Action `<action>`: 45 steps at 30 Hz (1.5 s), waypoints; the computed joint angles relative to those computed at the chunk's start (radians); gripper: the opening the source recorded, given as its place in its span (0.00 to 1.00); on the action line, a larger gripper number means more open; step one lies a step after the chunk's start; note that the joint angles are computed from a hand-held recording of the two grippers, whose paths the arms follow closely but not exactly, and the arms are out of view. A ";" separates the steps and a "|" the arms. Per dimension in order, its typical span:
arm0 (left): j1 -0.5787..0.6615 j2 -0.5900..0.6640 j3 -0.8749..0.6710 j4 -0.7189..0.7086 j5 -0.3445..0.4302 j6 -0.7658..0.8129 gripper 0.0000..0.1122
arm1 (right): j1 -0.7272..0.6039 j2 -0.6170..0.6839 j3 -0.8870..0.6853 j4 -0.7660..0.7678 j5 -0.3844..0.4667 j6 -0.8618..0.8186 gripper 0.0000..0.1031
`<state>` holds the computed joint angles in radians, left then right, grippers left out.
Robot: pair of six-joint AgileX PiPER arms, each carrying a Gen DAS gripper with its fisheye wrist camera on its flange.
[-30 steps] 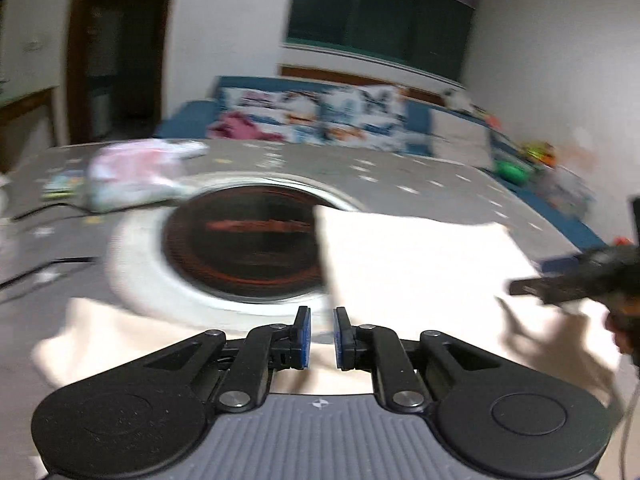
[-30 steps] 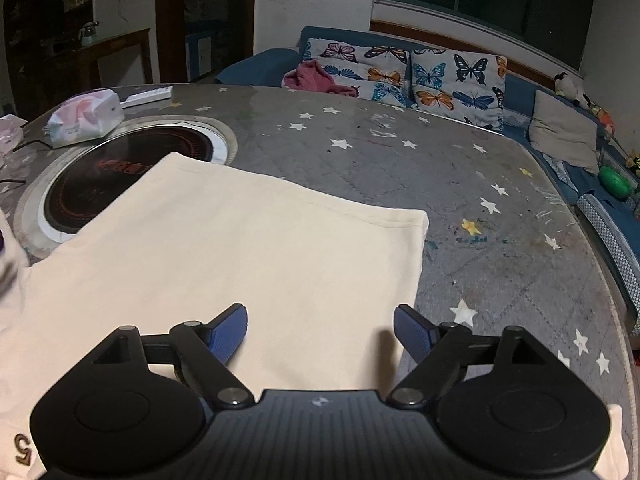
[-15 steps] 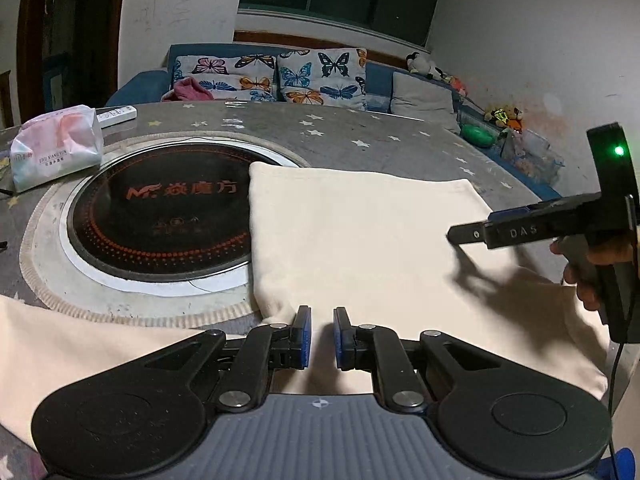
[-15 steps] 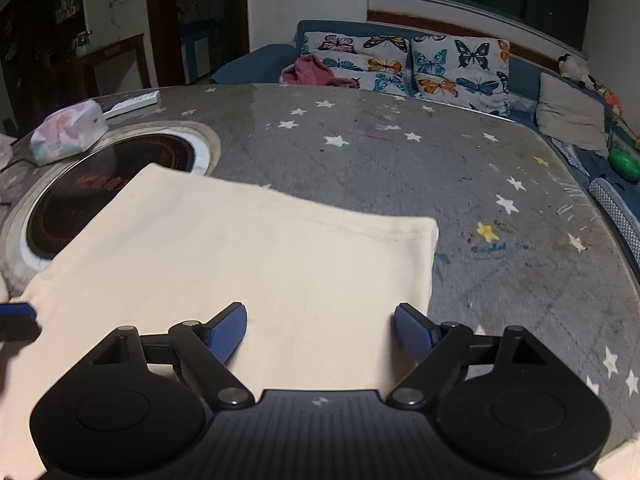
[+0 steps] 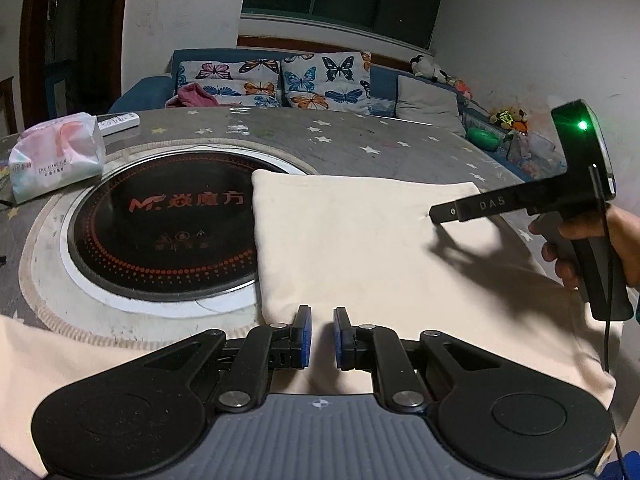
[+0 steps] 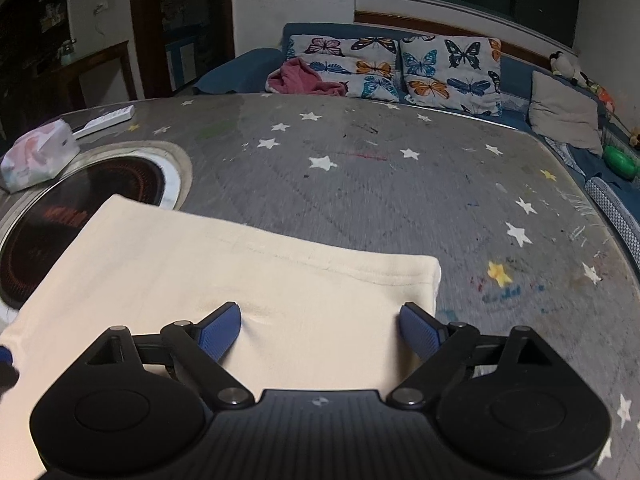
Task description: Fold clothes
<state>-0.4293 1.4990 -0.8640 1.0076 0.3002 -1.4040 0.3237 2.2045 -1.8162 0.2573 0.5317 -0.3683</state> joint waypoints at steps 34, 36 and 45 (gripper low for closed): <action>-0.173 -0.094 0.079 0.097 0.160 -0.154 0.25 | 0.067 -0.395 0.572 0.290 -0.082 -0.534 0.86; -0.180 -0.117 0.102 0.105 0.172 -0.174 0.25 | 0.079 -0.427 0.618 0.296 -0.096 -0.564 0.86; -0.225 -0.172 0.155 0.109 0.235 -0.199 0.28 | 0.127 -0.561 0.806 0.443 -0.135 -0.796 0.91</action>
